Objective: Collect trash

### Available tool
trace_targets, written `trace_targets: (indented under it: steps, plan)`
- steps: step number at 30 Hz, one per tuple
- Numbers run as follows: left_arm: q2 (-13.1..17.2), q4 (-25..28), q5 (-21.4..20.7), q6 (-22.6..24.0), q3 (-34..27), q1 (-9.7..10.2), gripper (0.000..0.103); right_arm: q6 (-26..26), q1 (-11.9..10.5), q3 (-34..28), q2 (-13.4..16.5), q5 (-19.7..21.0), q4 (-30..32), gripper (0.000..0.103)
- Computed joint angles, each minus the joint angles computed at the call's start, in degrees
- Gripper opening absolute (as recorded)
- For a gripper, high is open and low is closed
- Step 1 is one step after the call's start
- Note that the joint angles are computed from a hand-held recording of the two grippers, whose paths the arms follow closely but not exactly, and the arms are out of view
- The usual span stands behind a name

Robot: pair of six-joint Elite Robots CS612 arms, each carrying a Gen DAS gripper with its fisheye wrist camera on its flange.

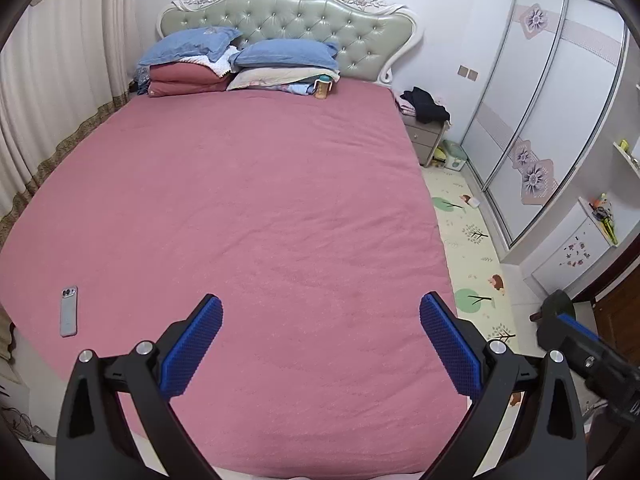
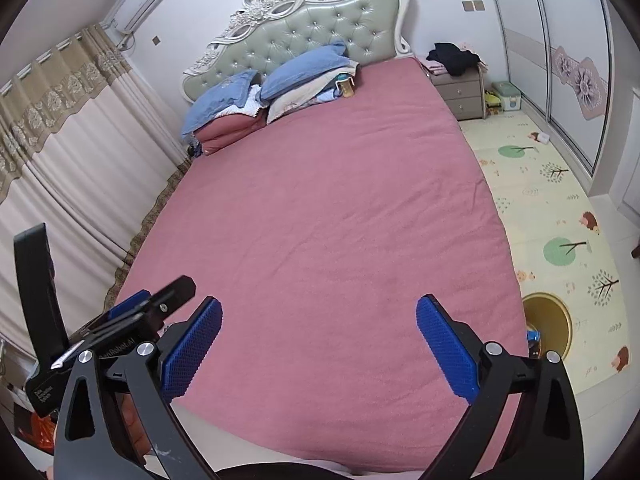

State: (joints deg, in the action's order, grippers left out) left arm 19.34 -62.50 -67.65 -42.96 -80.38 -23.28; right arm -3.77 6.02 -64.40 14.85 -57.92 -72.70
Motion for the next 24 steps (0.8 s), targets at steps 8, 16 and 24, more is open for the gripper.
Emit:
trace_targets:
  steps: [8, 16, 24]
  plan:
    - [0.01, -0.55, -1.41, -0.68, 0.71, 0.41, 0.099, -0.74, 0.00, -1.08, 0.56, 0.89, -0.78, 0.094]
    - [0.09, -1.24, -0.66, -1.61, 0.81, 0.45, 0.099, -0.36, -0.21, -0.31, 0.30, 1.67, -0.92, 0.094]
    - [-0.18, -0.78, -0.74, -1.83, 1.33, 0.43, 0.099, -1.23, -0.05, 0.23, -0.06, 1.27, -0.78, 0.094]
